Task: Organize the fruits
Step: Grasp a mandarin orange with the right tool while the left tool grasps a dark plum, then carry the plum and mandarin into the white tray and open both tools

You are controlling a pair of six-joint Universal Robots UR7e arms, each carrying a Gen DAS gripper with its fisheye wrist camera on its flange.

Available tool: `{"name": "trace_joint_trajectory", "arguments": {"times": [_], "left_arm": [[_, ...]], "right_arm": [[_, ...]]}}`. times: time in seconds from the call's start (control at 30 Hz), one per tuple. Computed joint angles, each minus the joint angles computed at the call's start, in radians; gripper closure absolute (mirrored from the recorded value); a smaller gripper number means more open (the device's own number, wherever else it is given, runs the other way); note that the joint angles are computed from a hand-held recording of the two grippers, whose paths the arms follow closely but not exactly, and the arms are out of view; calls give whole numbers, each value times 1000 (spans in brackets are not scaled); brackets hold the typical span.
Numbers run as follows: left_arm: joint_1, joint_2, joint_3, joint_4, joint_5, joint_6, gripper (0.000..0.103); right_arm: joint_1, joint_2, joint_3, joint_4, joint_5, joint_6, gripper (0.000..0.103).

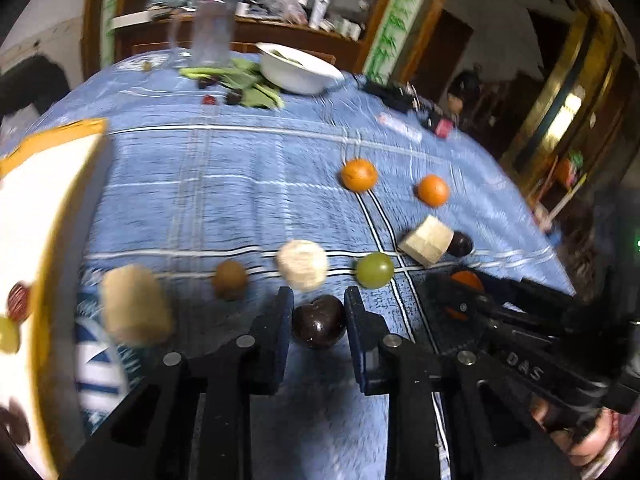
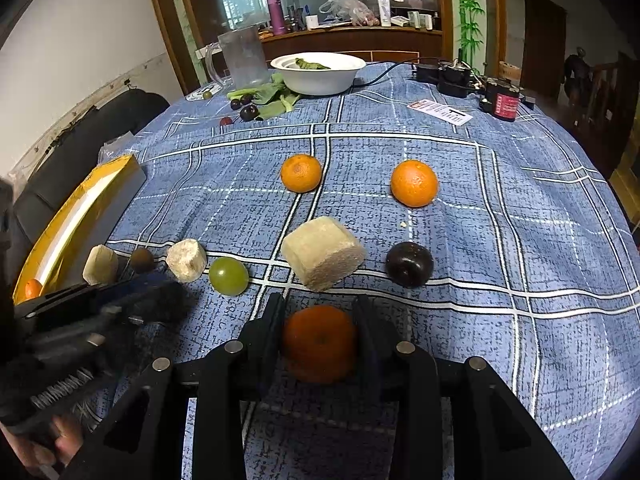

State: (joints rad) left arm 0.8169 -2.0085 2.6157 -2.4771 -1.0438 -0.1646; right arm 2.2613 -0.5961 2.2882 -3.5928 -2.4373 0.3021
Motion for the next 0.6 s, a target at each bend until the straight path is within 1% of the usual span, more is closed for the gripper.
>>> {"name": "trace_joint_trajectory", "arguments": {"times": [0.03,0.13,0.23,0.3,0.4,0.47,0.53,0.6], "left_arm": [[-8,-65,3,41,7,-5,78],[-24,-190,-11,151,43,-36,78],[-27,-278,-35,219,80,-70,78],[-37,-329,-44,252,108,-87,78],[-91,-440,-51,337,194,-121,78],[-112,-491,-57,376,232,-128,78],[-120,-548,-63,387,241,-103,78],[-110,-586,-66,360,209,-58,78]], "right_arm": [[10,-4,3,13,-8,19,65],[46,-7,6,34,-29,44,65],[90,-7,-11,87,-46,72,65],[117,-9,-31,117,-32,83,65],[151,-7,-65,145,-2,76,65],[177,2,-106,178,18,59,65],[199,22,-157,210,46,36,65],[215,44,-201,229,66,10,65]]}}
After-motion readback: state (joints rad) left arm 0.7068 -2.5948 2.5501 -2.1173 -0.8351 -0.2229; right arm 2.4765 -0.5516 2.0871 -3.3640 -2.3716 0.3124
